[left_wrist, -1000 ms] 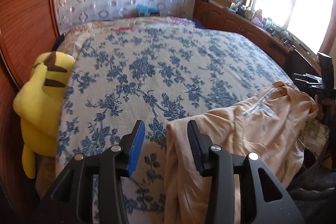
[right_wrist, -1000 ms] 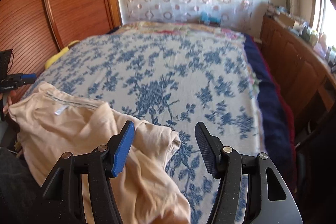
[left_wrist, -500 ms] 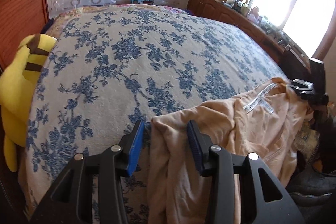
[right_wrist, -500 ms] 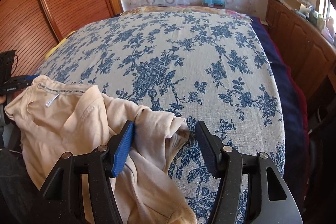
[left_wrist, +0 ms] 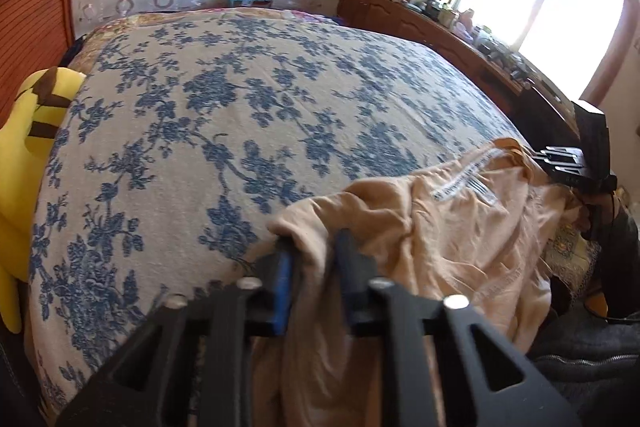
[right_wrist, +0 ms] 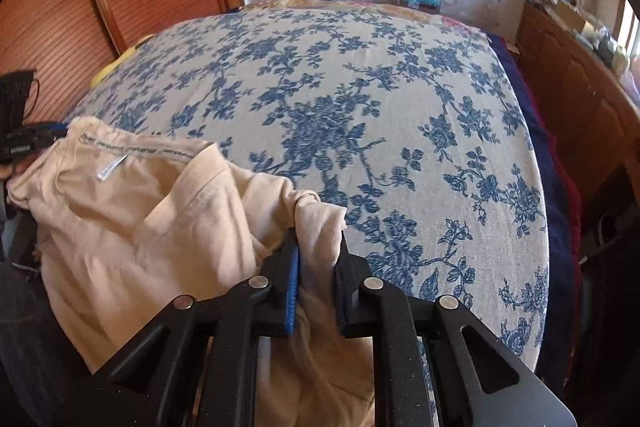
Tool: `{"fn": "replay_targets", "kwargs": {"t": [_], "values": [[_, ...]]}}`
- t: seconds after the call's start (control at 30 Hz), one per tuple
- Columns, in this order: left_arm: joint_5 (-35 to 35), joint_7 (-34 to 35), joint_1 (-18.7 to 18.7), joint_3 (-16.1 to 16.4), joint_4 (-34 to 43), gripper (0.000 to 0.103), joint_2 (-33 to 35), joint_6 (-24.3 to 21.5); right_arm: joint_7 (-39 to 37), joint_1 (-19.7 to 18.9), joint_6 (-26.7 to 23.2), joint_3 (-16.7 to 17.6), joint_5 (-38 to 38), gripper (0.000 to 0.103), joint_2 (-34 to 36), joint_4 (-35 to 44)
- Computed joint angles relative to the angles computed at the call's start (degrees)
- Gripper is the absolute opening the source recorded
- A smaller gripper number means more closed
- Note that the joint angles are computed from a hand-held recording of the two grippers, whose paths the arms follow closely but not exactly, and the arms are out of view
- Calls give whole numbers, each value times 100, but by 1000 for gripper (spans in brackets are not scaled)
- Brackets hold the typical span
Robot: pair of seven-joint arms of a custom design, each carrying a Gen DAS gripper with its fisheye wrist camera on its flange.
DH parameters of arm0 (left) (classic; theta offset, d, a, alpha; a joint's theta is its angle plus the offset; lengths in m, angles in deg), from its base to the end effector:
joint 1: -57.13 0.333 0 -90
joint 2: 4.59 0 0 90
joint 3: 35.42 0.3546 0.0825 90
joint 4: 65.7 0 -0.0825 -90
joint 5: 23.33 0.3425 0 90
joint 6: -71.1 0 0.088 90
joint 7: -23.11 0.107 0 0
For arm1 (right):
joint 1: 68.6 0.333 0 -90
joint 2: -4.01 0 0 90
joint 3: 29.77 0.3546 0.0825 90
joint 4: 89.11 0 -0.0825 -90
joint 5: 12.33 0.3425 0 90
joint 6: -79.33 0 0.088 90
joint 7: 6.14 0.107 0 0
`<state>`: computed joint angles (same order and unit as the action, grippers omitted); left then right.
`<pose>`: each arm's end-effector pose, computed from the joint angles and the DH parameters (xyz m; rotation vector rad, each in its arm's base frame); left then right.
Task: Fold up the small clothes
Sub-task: 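Raise the gripped shirt edges high with both grippers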
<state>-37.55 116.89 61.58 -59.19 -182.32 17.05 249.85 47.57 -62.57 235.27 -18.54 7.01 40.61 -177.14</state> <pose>0.6094 -0.1597 0.4200 -1.8484 1.9888 -1.0074 0.7152 0.1721 0.3993 -2.2479 1.1969 -0.3335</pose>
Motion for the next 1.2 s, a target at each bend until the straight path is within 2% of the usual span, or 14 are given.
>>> {"fn": "replay_targets", "kwargs": {"t": [0.13, 0.23, 0.37, 0.4, 0.43, 0.57, 0.67, 0.7, 0.73, 0.9, 0.97, 1.07, 1.13, 1.2], "values": [[160, -256, -346, 311, -257, 5, -336, 338, -334, -242, 513, 349, 351, 10, -358, -531], [173, -198, 289, -448, -515, 5, -633, 837, -770, -510, 960, 700, 777, 9, -738, -950], [476, -424, 766, -987, -737, 5, -1092, 1304, -1527, -991, 1267, 1259, 1619, 9, -1242, -1280], [700, -602, 1012, -1231, -781, 5, -1219, 1395, -1731, -1062, 1312, 1343, 1834, 9, -1348, -1331], [722, -618, 1059, -1280, -790, 5, -1303, 1461, -2003, -1191, 1304, 1479, 2108, 9, -1473, -1377], [795, -752, 640, -830, -774, 5, -1681, 1719, -3034, -1540, 1499, 1874, 3221, 8, -1928, -1507], [559, -574, 243, -431, -756, 5, -1900, 1926, -3720, -1704, 1531, 2020, 3995, 8, -2209, -1453], [905, -899, 338, -423, -763, 5, -1972, 1977, -3922, -1738, 1508, 2038, 4229, 8, -2292, -1416], [1112, -1099, 350, -357, -767, 5, -2046, 2043, -4082, -1749, 1485, 2028, 4419, 8, -2360, -1390], [1056, -1058, 50, 49, -783, 5, -2300, 2347, -5014, -1709, 1439, 1932, 5404, 8, -2780, -1272], [596, -568, -41, 74, -725, 5, -2360, 2401, -5343, -1643, 1410, 1847, 5732, 8, -2933, -1244], [599, -455, -208, 300, -543, 5, -2393, 2305, -5632, -1453, 1477, 1696, 5996, 8, -3058, -1128], [1087, -862, -375, 645, -401, 5, -2436, 2280, -5730, -1325, 1469, 1574, 6061, 8, -3104, -1011], [941, -691, -457, 754, -244, 5, -2462, 2256, -5928, -1201, 1480, 1461, 6236, 8, -3150, -854]]}}
